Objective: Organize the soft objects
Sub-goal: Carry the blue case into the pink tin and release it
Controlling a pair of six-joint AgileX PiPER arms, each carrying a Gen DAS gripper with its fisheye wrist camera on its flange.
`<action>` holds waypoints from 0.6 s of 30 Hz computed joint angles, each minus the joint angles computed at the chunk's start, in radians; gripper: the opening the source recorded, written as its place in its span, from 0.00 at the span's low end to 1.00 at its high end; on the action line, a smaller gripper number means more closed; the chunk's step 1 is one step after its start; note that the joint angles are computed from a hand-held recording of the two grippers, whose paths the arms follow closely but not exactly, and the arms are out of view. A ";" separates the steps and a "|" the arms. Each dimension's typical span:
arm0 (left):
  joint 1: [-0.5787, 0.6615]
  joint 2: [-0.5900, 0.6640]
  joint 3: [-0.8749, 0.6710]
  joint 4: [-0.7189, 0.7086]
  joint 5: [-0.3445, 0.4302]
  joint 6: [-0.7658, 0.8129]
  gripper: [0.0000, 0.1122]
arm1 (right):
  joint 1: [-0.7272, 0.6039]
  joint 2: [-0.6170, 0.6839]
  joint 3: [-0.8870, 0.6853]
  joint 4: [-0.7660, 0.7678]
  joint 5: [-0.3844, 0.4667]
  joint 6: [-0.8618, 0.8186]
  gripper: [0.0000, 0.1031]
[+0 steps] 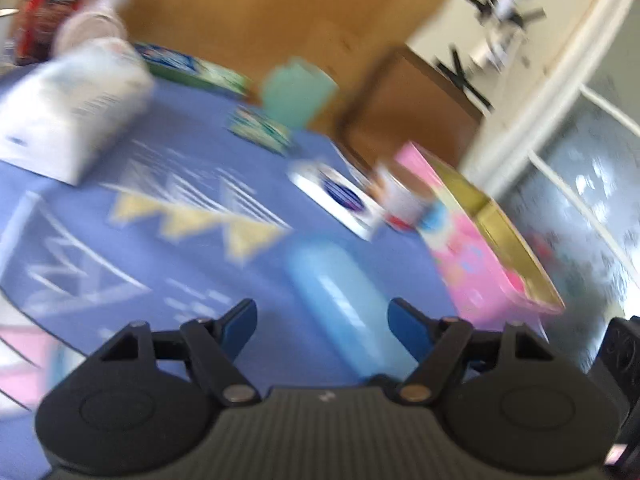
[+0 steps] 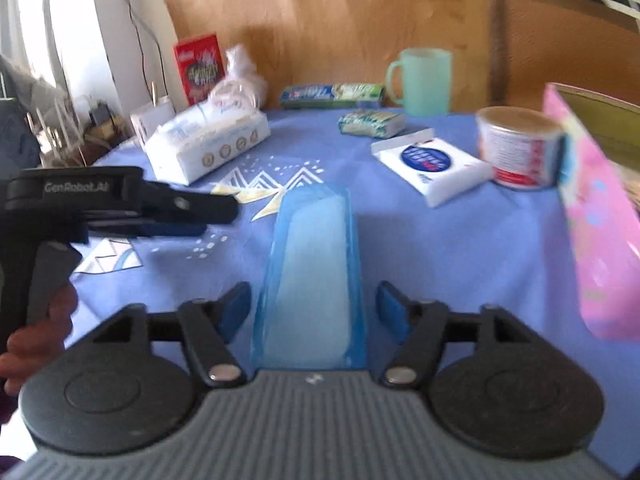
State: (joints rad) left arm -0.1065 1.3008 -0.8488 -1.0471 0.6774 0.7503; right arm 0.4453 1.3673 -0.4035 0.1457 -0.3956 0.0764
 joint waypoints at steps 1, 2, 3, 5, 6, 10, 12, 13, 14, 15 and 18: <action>-0.047 0.000 -0.015 0.052 -0.015 -0.062 0.66 | 0.015 -0.005 0.024 0.032 -0.032 -0.026 0.73; -0.095 0.003 -0.030 0.103 -0.033 -0.126 0.66 | 0.029 -0.009 0.044 0.067 -0.060 -0.071 0.73; -0.127 0.012 -0.048 0.145 -0.041 -0.180 0.66 | 0.053 -0.001 0.055 0.123 -0.091 -0.133 0.73; -0.194 0.043 -0.075 0.232 -0.060 -0.300 0.66 | 0.096 0.016 0.080 0.197 -0.155 -0.233 0.73; -0.223 0.037 -0.062 0.259 -0.101 -0.332 0.64 | 0.098 0.027 0.085 0.194 -0.173 -0.243 0.71; -0.310 0.027 -0.063 0.420 -0.176 -0.510 0.64 | 0.080 0.079 0.115 0.138 -0.268 -0.244 0.54; -0.316 0.020 -0.081 0.430 -0.165 -0.528 0.64 | 0.072 0.074 0.142 0.124 -0.306 -0.249 0.53; -0.332 0.013 -0.094 0.451 -0.169 -0.549 0.64 | 0.042 0.062 0.171 0.078 -0.335 -0.228 0.53; -0.352 0.018 -0.123 0.484 -0.171 -0.576 0.64 | 0.021 0.056 0.191 0.044 -0.372 -0.211 0.53; -0.374 0.022 -0.149 0.517 -0.176 -0.601 0.64 | 0.006 0.044 0.207 0.029 -0.401 -0.205 0.53; -0.472 0.073 -0.271 0.646 -0.183 -0.701 0.64 | -0.014 -0.008 0.249 0.069 -0.489 -0.243 0.53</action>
